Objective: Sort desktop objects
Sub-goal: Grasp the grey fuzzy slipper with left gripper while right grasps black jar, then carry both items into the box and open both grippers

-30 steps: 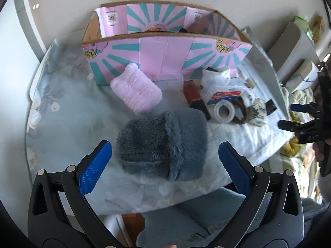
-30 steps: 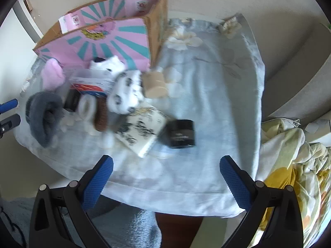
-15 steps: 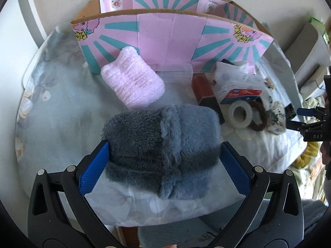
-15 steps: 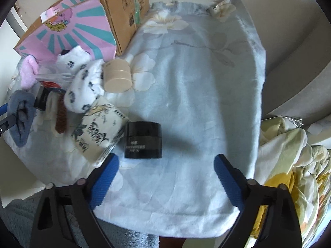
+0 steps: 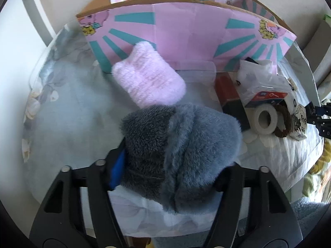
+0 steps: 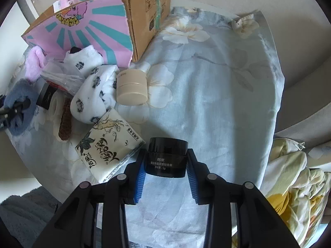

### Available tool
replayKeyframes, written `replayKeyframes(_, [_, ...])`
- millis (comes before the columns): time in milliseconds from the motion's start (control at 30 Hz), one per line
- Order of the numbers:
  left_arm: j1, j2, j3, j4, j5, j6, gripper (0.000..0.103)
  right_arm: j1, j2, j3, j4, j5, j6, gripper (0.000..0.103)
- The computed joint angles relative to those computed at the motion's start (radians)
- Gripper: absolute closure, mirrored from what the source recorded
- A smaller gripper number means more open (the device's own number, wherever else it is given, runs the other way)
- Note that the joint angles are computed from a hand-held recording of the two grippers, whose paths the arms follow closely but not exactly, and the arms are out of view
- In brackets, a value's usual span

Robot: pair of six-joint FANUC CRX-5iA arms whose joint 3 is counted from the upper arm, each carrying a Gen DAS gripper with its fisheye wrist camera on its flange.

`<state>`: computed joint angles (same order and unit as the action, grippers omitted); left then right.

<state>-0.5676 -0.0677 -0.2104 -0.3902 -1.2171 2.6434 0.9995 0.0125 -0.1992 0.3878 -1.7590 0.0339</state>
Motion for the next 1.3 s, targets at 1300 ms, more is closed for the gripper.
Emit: replayKeyframes(1300, [0.261, -0.043, 0.301, 0.047, 0.019, -0.574, 0.059, -0.214, 0.248, 0.489, 0.251, -0.074, 0.228, 0.069])
